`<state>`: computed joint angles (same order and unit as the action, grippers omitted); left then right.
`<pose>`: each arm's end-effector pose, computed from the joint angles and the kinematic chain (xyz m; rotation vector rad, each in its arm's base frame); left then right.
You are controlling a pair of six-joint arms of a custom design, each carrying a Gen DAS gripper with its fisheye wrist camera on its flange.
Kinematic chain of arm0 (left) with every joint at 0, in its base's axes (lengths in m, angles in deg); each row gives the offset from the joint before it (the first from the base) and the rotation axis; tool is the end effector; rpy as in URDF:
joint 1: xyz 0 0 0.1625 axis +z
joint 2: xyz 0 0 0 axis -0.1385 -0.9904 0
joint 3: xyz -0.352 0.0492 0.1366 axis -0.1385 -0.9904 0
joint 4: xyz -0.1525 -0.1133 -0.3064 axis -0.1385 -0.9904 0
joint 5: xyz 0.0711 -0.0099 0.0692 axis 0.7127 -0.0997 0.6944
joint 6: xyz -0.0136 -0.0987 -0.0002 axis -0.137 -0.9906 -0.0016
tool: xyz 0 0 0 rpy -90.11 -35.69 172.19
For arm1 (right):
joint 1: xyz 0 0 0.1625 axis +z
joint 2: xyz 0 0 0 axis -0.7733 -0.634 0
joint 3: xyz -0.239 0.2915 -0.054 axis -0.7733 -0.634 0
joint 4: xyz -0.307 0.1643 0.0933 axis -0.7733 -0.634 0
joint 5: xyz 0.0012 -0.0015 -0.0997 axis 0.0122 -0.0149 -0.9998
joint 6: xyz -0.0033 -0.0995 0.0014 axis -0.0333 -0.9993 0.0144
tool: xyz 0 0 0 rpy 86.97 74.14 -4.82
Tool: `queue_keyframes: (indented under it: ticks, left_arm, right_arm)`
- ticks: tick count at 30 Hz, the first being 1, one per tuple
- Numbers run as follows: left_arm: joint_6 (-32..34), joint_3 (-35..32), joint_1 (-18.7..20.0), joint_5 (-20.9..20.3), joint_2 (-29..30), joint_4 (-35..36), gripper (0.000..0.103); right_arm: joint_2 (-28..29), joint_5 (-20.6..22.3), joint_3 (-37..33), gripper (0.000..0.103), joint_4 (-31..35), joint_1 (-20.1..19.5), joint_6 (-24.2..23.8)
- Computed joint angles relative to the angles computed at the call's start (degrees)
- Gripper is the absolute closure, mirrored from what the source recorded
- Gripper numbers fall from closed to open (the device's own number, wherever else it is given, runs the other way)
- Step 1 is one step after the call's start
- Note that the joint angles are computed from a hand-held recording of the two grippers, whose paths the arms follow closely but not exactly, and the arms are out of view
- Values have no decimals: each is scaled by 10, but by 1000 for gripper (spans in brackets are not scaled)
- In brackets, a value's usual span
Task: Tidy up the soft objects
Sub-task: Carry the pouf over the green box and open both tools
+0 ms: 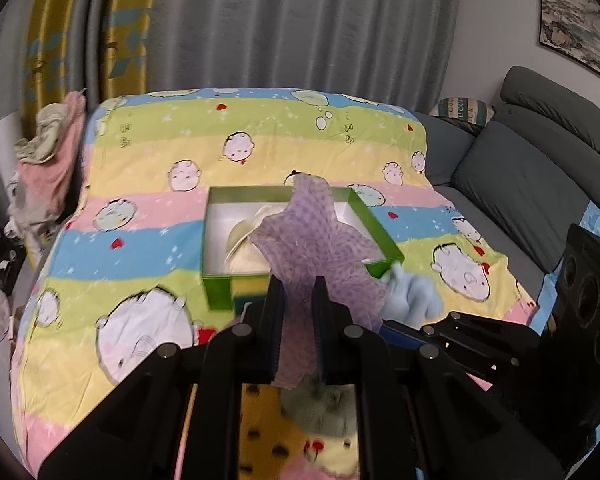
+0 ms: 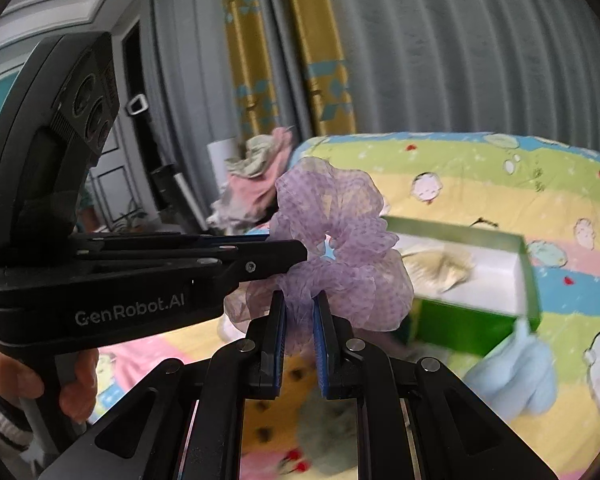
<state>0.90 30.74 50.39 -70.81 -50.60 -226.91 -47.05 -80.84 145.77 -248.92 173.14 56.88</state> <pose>-0.2419 -0.4464 0.2337 1.3205 2.5436 -0.7006 0.3043 -0.3479 0.1157 0.5439 -2.2284 1.3659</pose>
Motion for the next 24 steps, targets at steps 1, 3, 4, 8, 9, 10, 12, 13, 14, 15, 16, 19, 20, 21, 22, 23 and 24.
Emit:
queue_keyframes:
  ticks: [1, 3, 4, 8, 9, 10, 12, 13, 14, 15, 16, 19, 20, 21, 22, 23, 24]
  left_arm:
    - [-2, -20, 2, -4, 18, 9, 91]
    - [-7, -57, 6, -15, 49, 20, 91]
    - [-10, -79, 8, -19, 67, 28, 91]
    - [-34, -165, 21, -29, 134, 71, 91]
    - [-36, -178, 23, -29, 145, 79, 91]
    - [-37, -195, 25, -26, 160, 84, 91]
    - [-42, -226, 30, -17, 189, 100, 88]
    - [-45, -236, 32, -13, 199, 104, 82]
    - [-48, -250, 36, -8, 213, 108, 73]
    - [-54, -266, 40, -3, 227, 117, 42]
    - [-60, -279, 43, 2, 237, 126, 18]
    - [-81, -305, 54, 21, 261, 134, 15]
    - [-85, -309, 56, 25, 263, 142, 15]
    - [-88, -312, 57, 28, 264, 148, 14]
    - [-89, -311, 59, 33, 263, 152, 13]
    - [-86, -309, 61, 35, 261, 152, 13]
    - [-85, -308, 62, 36, 260, 152, 12]
  right_arm:
    - [-10, -2, -5, 89, 10, -7, -4]
    - [-25, -1, -12, 89, 21, -20, -12]
    - [-32, 0, -19, 89, 27, -28, -19]
    - [-55, 8, -45, 89, 67, -66, -25]
    - [-59, 12, -51, 89, 80, -76, -24]
    - [-61, 15, -56, 89, 91, -85, -22]
    - [-60, 16, -69, 89, 108, -101, -23]
    - [-61, 15, -79, 89, 127, -112, -16]
    - [-62, 15, -88, 89, 148, -122, -7]
    - [-64, 17, -92, 89, 163, -133, 2]
    - [-65, 15, -99, 82, 182, -141, 13]
    - [-61, -26, -121, 38, 236, -160, 59]
    - [-62, -25, -116, 35, 238, -167, 69]
    - [-66, -17, -110, 35, 237, -171, 71]
    - [-69, -7, -96, 35, 223, -175, 72]
    - [-70, -4, -87, 35, 209, -177, 69]
    - [-72, -3, -74, 35, 187, -177, 67]
